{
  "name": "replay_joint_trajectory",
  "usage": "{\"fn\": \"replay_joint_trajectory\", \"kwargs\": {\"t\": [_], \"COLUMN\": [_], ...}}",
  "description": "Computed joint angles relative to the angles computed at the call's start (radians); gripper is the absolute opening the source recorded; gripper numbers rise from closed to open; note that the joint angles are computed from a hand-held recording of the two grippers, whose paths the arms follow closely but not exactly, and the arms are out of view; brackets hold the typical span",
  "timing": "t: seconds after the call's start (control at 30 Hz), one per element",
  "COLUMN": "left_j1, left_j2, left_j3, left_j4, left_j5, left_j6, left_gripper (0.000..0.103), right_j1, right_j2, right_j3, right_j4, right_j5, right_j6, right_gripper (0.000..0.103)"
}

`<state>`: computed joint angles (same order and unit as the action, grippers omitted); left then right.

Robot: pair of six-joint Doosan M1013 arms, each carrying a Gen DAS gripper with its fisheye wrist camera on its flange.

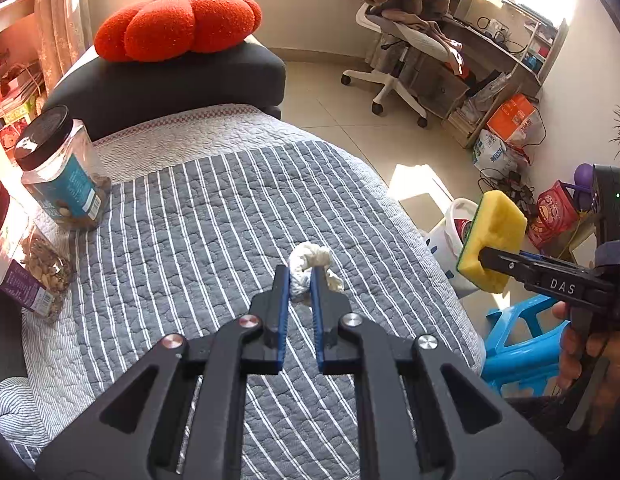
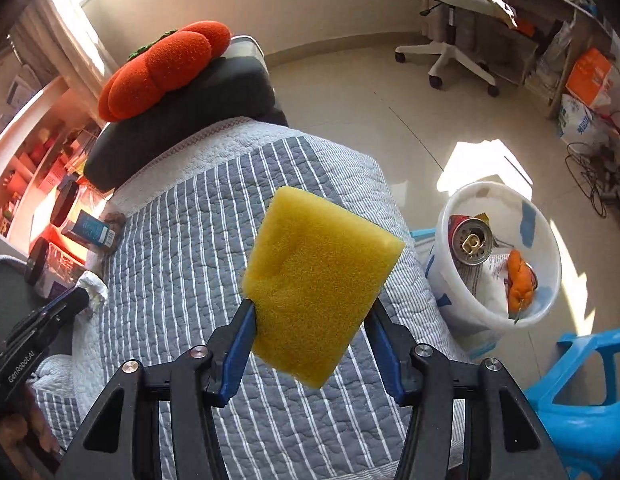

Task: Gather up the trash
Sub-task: 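Carry the tissue and yellow sponge over the bucket and open both tools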

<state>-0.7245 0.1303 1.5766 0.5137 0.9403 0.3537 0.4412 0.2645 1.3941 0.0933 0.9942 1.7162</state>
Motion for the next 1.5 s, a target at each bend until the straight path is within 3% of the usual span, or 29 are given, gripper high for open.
{"fn": "replay_joint_trajectory", "kwargs": {"t": [0.2, 0.57, 0.93, 1.13, 1.17, 1.23, 1.27, 1.37, 1.43, 1.5], "left_j1": [-0.015, -0.027, -0.004, 0.001, 0.003, 0.0, -0.002, 0.006, 0.009, 0.007], "left_j2": [0.076, 0.251, 0.457, 0.492, 0.489, 0.49, 0.489, 0.461, 0.442, 0.42], "left_j3": [-0.086, -0.303, -0.59, -0.628, -0.619, -0.625, -0.626, -0.586, -0.56, -0.529], "left_j4": [-0.039, -0.175, -0.354, -0.364, -0.369, -0.338, -0.32, -0.317, -0.294, -0.256], "left_j5": [-0.017, -0.043, -0.028, -0.049, -0.062, -0.027, -0.006, -0.001, 0.027, 0.048], "left_j6": [0.109, 0.353, 0.514, 0.512, 0.517, 0.492, 0.471, 0.425, 0.402, 0.388], "left_gripper": [0.012, 0.012, 0.012, 0.014, 0.02, 0.062, 0.071, 0.08, 0.092, 0.096], "right_j1": [-0.101, -0.241, -0.339, -0.359, -0.36, -0.359, -0.358, -0.354, -0.348, -0.342], "right_j2": [-0.042, -0.075, -0.086, -0.084, -0.083, -0.079, -0.078, -0.073, -0.067, -0.058], "right_j3": [0.034, 0.072, 0.093, 0.093, 0.092, 0.09, 0.09, 0.084, 0.08, 0.073], "right_j4": [0.053, 0.014, -0.024, -0.024, -0.022, -0.018, -0.013, -0.006, -0.005, 0.0], "right_j5": [-0.022, -0.025, -0.017, -0.018, -0.018, -0.021, -0.022, -0.022, -0.02, -0.015], "right_j6": [0.016, 0.08, 0.097, 0.084, 0.083, 0.081, 0.077, 0.072, 0.072, 0.067], "right_gripper": [0.056, 0.056, 0.056, 0.057, 0.057, 0.057, 0.057, 0.057, 0.057, 0.057]}}
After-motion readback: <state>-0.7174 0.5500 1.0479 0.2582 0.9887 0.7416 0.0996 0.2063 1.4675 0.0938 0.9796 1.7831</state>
